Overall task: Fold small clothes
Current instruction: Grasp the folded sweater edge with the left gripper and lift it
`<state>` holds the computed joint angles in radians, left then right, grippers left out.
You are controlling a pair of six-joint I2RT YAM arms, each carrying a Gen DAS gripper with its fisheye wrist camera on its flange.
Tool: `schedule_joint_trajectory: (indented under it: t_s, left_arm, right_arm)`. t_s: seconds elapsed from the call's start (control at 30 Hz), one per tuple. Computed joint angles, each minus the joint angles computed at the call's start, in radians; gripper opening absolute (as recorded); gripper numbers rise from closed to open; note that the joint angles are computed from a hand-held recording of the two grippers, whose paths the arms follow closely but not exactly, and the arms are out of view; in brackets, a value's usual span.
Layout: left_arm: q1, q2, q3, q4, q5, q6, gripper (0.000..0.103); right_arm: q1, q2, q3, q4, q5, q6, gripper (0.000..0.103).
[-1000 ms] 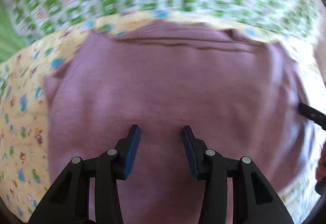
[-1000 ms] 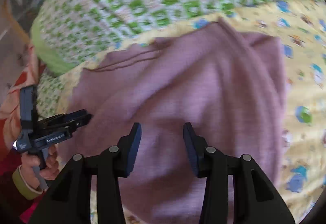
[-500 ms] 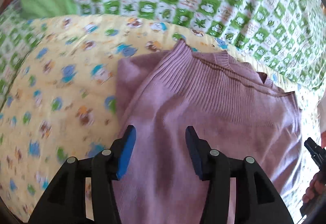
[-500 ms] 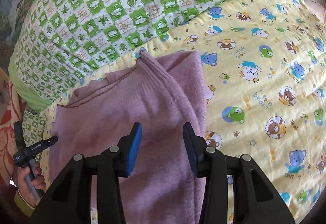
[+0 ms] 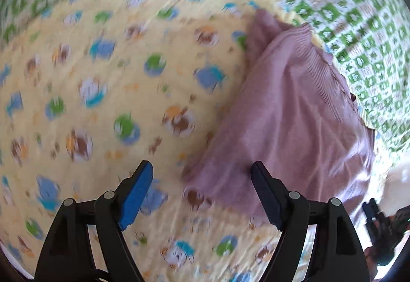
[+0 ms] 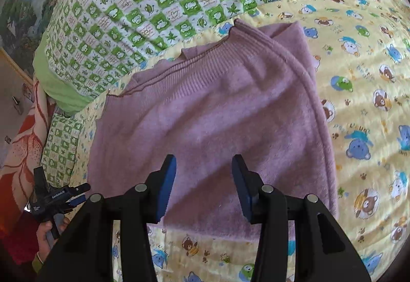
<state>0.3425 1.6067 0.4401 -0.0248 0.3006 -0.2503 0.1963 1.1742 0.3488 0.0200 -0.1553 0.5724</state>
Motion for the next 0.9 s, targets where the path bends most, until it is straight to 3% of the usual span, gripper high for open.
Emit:
schedule_joint_trajectory:
  t_s: [0.1, 0.27, 0.5, 0.57, 0.6, 0.73, 0.9]
  left_arm:
    - [0.017, 0.046, -0.02, 0.043, 0.047, -0.027, 0.079]
    - [-0.03, 0.094, -0.003, 0.096, 0.046, -0.094, 0.082]
    - [-0.141, 0.165, 0.09, 0.119, -0.028, -0.199, 0.08]
    - [-0.167, 0.171, 0.112, 0.117, -0.043, -0.198, 0.062]
    - [-0.181, 0.177, 0.132, 0.101, -0.044, -0.194, 0.049]
    - [-0.238, 0.15, 0.159, 0.068, -0.076, -0.21, 0.019]
    - [-0.393, 0.002, 0.155, 0.052, -0.14, -0.216, 0.014]
  right_arm:
    - [0.046, 0.01, -0.007, 0.006, 0.015, 0.025, 0.047]
    - [0.094, 0.033, 0.001, 0.007, 0.028, 0.046, 0.047]
    - [0.125, 0.07, 0.008, 0.019, 0.027, 0.061, 0.047]
    - [0.122, 0.078, 0.01, 0.02, 0.021, 0.058, 0.047]
    - [0.12, 0.081, 0.01, 0.02, 0.019, 0.057, 0.047]
    - [0.108, 0.081, 0.008, 0.02, 0.015, 0.05, 0.047]
    - [0.072, 0.069, 0.01, 0.014, -0.002, 0.04, 0.047]
